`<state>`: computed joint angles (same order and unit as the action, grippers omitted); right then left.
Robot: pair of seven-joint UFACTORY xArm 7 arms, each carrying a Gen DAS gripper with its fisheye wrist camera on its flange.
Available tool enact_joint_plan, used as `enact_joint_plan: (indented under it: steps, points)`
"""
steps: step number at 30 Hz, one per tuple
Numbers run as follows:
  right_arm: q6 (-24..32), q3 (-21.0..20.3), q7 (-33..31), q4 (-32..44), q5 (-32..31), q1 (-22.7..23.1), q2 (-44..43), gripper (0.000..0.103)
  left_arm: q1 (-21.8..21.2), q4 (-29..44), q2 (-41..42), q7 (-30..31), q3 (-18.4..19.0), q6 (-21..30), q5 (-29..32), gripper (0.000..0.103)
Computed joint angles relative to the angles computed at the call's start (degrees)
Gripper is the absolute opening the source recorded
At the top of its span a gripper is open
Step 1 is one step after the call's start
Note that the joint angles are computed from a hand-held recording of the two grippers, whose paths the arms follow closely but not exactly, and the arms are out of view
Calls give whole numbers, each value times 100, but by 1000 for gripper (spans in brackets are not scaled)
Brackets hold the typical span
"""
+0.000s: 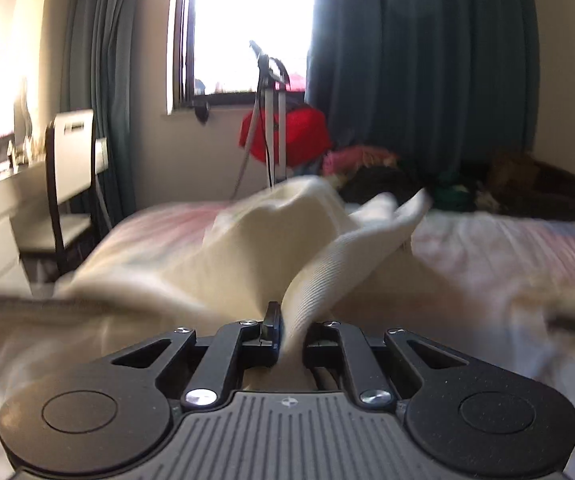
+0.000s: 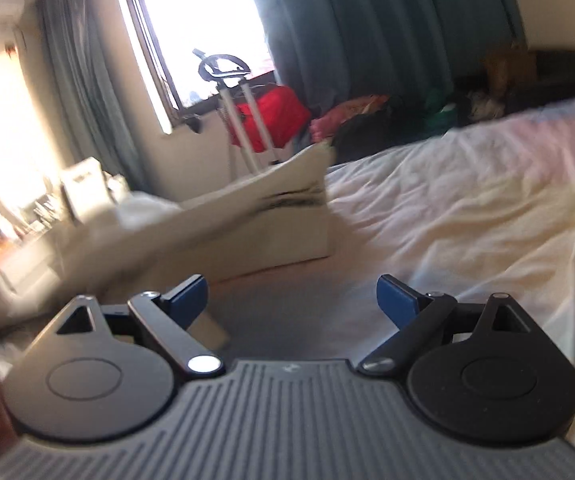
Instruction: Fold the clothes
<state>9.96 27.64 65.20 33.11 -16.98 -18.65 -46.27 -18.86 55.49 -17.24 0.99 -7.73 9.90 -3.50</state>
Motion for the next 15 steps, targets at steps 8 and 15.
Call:
enact_joint_plan:
  steps: [8, 15]
  points:
    - [-1137, -1332, 323, -905, 1630, 1610, 94, 75, -549, -883, -806, 313, 643, 200, -991, 10]
    - [-1313, -869, 592, -629, 1855, 881, 626, 60, -871, -915, -820, 587, 1004, 241, -1652, 11]
